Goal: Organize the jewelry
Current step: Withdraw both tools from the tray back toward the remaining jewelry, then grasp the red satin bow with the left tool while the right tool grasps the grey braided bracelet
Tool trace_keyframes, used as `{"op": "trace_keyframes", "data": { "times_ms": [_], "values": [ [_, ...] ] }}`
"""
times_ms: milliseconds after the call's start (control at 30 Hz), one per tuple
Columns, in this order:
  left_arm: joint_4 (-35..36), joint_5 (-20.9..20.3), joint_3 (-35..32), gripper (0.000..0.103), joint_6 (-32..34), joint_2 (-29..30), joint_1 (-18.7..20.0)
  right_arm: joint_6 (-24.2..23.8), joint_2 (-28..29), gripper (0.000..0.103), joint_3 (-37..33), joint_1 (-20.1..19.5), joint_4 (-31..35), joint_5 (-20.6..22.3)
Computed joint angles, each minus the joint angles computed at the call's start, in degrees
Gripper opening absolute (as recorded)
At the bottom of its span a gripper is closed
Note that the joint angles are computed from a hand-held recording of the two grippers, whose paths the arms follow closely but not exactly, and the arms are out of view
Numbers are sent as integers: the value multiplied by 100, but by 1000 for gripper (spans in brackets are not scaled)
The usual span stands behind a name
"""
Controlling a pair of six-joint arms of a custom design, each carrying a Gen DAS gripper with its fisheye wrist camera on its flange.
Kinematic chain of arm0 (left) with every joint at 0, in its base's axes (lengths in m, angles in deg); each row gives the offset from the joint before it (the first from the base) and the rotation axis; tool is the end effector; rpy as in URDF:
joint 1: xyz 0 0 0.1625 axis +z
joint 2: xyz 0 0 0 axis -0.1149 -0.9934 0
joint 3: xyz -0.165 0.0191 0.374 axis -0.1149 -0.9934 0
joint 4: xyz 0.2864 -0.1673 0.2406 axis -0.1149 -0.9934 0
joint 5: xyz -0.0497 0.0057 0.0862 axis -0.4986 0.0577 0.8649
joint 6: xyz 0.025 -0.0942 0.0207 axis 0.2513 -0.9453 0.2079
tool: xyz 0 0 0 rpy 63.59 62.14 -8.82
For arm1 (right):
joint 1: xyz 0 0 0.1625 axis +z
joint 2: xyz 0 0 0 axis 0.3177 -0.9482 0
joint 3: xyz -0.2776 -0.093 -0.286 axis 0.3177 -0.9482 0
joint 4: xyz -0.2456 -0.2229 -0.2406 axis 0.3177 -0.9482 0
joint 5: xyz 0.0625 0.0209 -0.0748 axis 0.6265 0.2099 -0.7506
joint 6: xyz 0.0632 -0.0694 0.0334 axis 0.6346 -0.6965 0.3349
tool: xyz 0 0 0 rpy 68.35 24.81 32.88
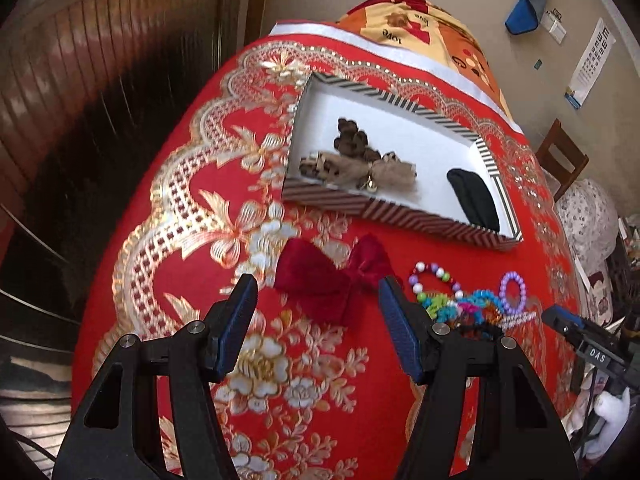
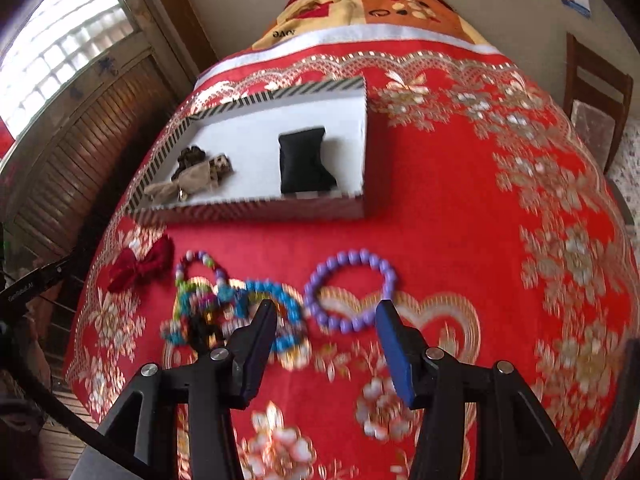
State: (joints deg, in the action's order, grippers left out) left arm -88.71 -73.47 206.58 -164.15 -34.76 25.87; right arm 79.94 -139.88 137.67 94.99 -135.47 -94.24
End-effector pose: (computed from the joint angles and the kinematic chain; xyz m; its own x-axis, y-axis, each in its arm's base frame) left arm -0.2365 -0.2931 0.2611 -0.8451 -0.1110 -0.5230 0.1956 0.8463 -0.4956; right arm 0.2224 -0.3190 0.2707 -0.8589 -0.0038 0.5121 -0.1619 0.9507 -0.2646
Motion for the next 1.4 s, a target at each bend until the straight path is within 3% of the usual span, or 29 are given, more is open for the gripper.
{"op": "trace_keyframes", "data": {
  "times_ms": [167,333,600,767,900,1133,1267,1400],
  "values": [
    [-50,-98,82,63,-67,-134,26,221,-206,49,152,41,70,335],
    [-99,-35,36,63,17,-102,40,389,-171,50,163,-14,-274,847],
    [-282,-87,31,63,143,12,106,784,161,51,123,-282,-630,1263],
    [-265,-97,29,63,131,9,146,1031,263,51,80,-435,-511,1326],
    [-231,-81,25,63,94,-18,185,1056,265,51,113,-527,-422,1223],
    [-367,-141,24,63,199,57,262,928,298,51,-26,-393,-168,-6],
    [-488,-136,0,63,323,142,301,681,85,51,3,-509,-221,188],
    [-641,-123,-34,63,494,270,384,141,263,51,-85,-421,-253,373]
  ]
}}
